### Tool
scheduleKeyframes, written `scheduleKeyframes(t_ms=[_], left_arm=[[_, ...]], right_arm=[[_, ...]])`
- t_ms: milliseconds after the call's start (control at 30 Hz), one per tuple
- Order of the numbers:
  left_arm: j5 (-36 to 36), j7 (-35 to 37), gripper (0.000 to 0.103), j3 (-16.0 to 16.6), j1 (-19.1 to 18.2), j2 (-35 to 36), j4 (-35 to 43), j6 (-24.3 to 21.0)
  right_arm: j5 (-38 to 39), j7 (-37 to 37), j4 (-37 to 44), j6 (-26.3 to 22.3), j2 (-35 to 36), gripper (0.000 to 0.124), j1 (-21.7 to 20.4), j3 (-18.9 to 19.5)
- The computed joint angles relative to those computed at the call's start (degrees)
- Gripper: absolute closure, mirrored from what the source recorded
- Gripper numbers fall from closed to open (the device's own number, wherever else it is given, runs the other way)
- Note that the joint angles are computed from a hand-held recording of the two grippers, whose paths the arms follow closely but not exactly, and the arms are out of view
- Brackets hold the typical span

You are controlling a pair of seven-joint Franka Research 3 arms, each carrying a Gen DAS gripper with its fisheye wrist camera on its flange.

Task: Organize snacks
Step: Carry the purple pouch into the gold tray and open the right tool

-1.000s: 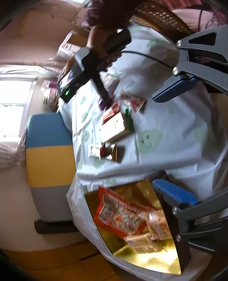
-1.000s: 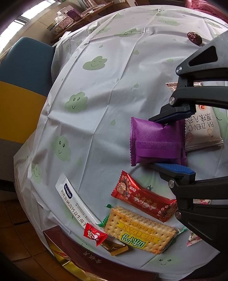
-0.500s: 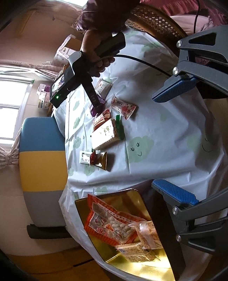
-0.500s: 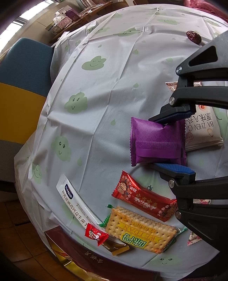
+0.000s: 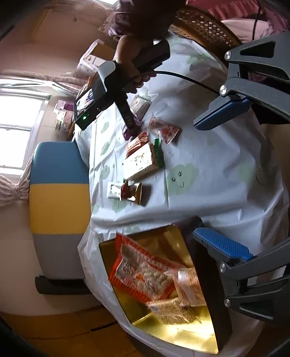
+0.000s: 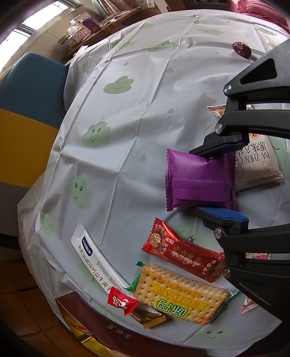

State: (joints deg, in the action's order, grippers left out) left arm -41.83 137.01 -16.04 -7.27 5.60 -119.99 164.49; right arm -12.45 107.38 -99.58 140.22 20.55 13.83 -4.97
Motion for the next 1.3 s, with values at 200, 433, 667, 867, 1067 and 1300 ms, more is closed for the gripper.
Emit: scheduleKeyframes(t_ms=[200, 433, 667, 867, 1067, 1300], left_arm=[[2.74, -4.32, 0.013, 0.71, 0.29, 0.36, 0.12, 0.76], [1.28, -3.54, 0.013, 0.04, 1.27, 0.35, -0.01, 0.76], [0.81, -3.77, 0.013, 0.41, 1.43, 0.12, -0.22, 1.33], [1.03, -4.8, 0.013, 0.74, 1.75, 0.05, -0.35, 1.53], [1.29, -5.07, 0.013, 0.94, 1.99, -0.35, -1.05, 2.06], [1.15, -5.85, 0.013, 1.48, 2.34, -0.57, -1.47, 2.25]], right_arm=[[-2.24, 5.53, -0.18, -0.14, -1.25, 0.083, 1.28, -0.84], [0.92, 2.6, -0.18, 3.87, -3.6, 0.083, 0.41, 2.18], [21.06, -17.98, 4.58, 5.44, -2.41, 0.083, -1.75, 9.65], [31.55, -30.01, 13.59, 0.92, 2.29, 0.083, 0.05, 12.72], [33.2, -34.21, 20.57, -3.16, 7.03, 0.083, 2.85, 12.71], [32.35, -36.31, 27.41, -9.81, 11.28, 0.081, 4.9, 12.27]])
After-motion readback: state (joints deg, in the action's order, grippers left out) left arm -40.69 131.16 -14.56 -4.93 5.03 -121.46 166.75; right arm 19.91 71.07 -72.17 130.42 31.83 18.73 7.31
